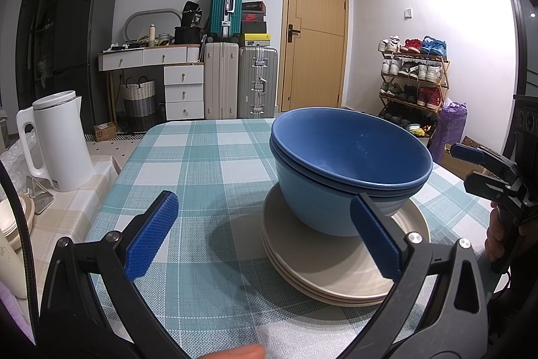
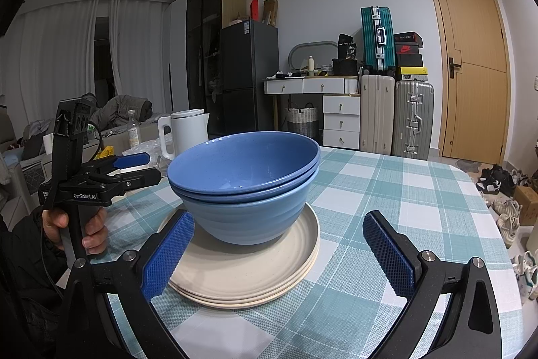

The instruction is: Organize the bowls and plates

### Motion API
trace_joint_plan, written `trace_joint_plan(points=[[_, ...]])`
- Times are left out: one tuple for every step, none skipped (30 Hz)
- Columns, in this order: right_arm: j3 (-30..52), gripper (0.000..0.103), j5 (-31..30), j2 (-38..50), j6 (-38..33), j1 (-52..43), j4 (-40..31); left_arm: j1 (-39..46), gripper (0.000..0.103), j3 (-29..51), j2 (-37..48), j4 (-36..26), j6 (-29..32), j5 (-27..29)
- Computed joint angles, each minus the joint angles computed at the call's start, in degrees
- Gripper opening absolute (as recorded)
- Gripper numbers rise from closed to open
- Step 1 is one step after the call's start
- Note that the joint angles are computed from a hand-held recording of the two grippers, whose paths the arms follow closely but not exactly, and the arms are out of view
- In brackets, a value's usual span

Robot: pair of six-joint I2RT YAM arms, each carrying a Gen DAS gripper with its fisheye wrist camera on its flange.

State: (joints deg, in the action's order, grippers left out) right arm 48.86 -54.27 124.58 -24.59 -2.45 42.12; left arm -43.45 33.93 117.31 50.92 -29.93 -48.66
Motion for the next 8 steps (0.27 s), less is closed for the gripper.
trace_joint_plan(points=[[0.0, 0.102, -0.06, -0.04, -0.02, -0.04, -0.06, -0.09, 0.102, -0.13, -0.11, 0.02, -0.04, -0.07], [0.05, 0.102, 0.0, -0.01, -0.02, 0.01, -0.11, -0.09, 0.102, -0.13, -0.11, 0.02, -0.04, -0.07], [0.0, 0.102, -0.04, -0.08, -0.06, -0.05, -0.17, -0.09, 0.102, -0.13, -0.11, 0.02, -0.04, -0.07], [0.0, 0.102, -0.04, -0.08, -0.06, -0.05, -0.17, -0.09, 0.102, -0.13, -0.11, 0.02, -0.04, -0.07], [0.0, 0.102, -0.01, -0.01, 0.02, 0.01, -0.01, -0.07, 0.102, -0.09, -0.04, 0.15, 0.05, -0.08], [-0.04, 0.102, -0.02, -0.08, -0.03, -0.03, -0.1, -0.09, 0.102, -0.14, -0.09, 0.1, 0.0, -0.06], [-0.06, 0.102, -0.04, -0.1, -0.04, -0.04, -0.09, -0.07, 0.102, -0.11, -0.08, 0.06, -0.01, -0.02], [-0.06, 0.102, -0.04, -0.1, -0.04, -0.04, -0.09, -0.04, 0.102, -0.05, -0.03, 0.03, 0.0, -0.02]])
